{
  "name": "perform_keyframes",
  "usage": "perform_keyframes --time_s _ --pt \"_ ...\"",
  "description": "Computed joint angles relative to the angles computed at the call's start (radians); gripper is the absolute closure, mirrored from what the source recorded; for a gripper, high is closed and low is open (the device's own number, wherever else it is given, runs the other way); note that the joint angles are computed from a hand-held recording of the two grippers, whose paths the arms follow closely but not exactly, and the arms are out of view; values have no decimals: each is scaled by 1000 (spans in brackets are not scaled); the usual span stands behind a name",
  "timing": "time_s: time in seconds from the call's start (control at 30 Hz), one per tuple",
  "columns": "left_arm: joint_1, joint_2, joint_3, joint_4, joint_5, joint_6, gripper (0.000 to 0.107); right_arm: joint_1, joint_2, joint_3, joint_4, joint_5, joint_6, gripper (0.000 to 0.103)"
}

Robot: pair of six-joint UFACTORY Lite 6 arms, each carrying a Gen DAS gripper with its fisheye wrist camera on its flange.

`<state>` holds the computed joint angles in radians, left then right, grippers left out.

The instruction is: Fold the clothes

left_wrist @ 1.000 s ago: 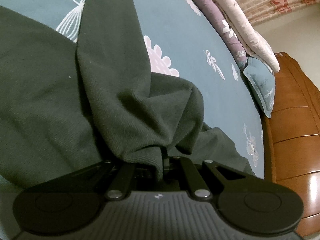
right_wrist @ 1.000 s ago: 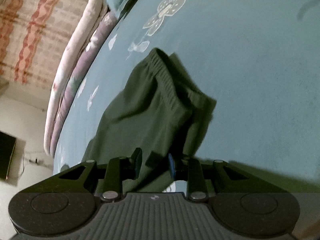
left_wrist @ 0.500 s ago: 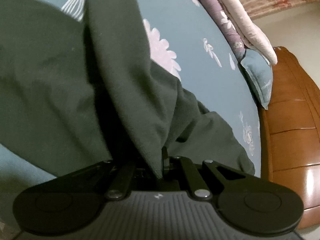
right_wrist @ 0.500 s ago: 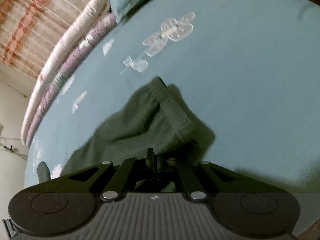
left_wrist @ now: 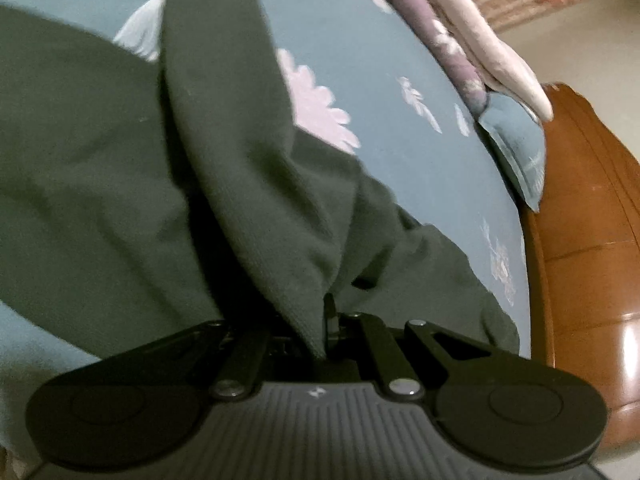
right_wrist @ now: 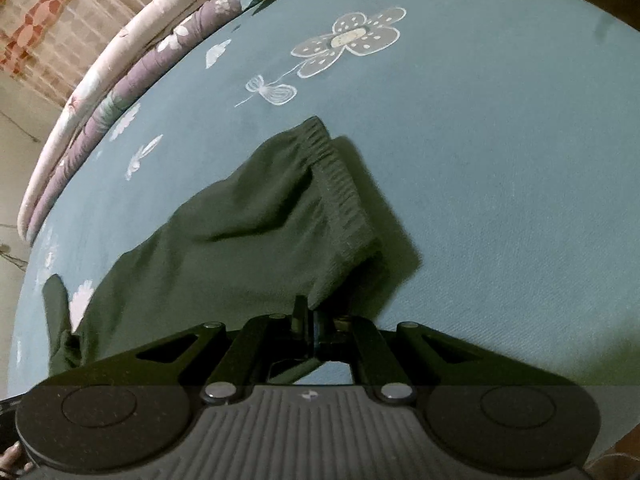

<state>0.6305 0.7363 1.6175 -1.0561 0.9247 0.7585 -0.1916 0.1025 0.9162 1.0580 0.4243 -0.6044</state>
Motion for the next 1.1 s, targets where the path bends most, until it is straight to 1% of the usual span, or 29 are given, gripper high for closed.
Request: perform_keyframes --time_s 0.1,0.27,0.4,0.43,0.5,0.57,0.63,0.67,0.77,0.83,0.87,0.9,0.97,1.0,1.03,1.1 --pt "-5 -4 1 10 1 12 104 7 -8 -15 -27 9 25 100" --pt "-10 -16 -6 14 10 15 104 3 2 -26 54 -29 -16 100" --pt "-8 -21 -10 14 24 45 104 22 17 10 12 -65 13 100" --pt "-7 -8 0 29 30 25 103 20 28 16 8 -64 20 99" --pt "12 19 25 27 68 -16 102 7 39 30 -62 -25 94 98" --pt "21 25 60 61 89 -45 98 -18 25 35 -125 36 147 95" --pt "35 10 92 121 106 -58 96 -36 -15 53 -275 106 264 80" --pt "45 3 112 156 119 -67 92 -40 -41 62 -358 127 332 78" --pt "96 -32 181 269 149 -107 91 -42 -133 87 -530 149 482 78" --pt "121 -49 242 334 150 -126 91 -15 -159 123 -564 109 504 78" --pt "126 -39 296 337 153 -121 91 11 -152 151 -572 71 496 78" --pt "127 -22 343 313 163 -107 91 45 -121 185 -571 30 467 78" --pt "108 20 422 259 180 -83 85 112 -30 267 -566 -47 399 80" --pt "91 43 456 231 187 -71 85 148 44 322 -566 -76 372 83" --pt "72 69 490 204 195 -61 84 171 117 377 -530 -90 321 89" --pt "15 131 544 162 222 -45 84 196 250 462 -400 -98 176 90"
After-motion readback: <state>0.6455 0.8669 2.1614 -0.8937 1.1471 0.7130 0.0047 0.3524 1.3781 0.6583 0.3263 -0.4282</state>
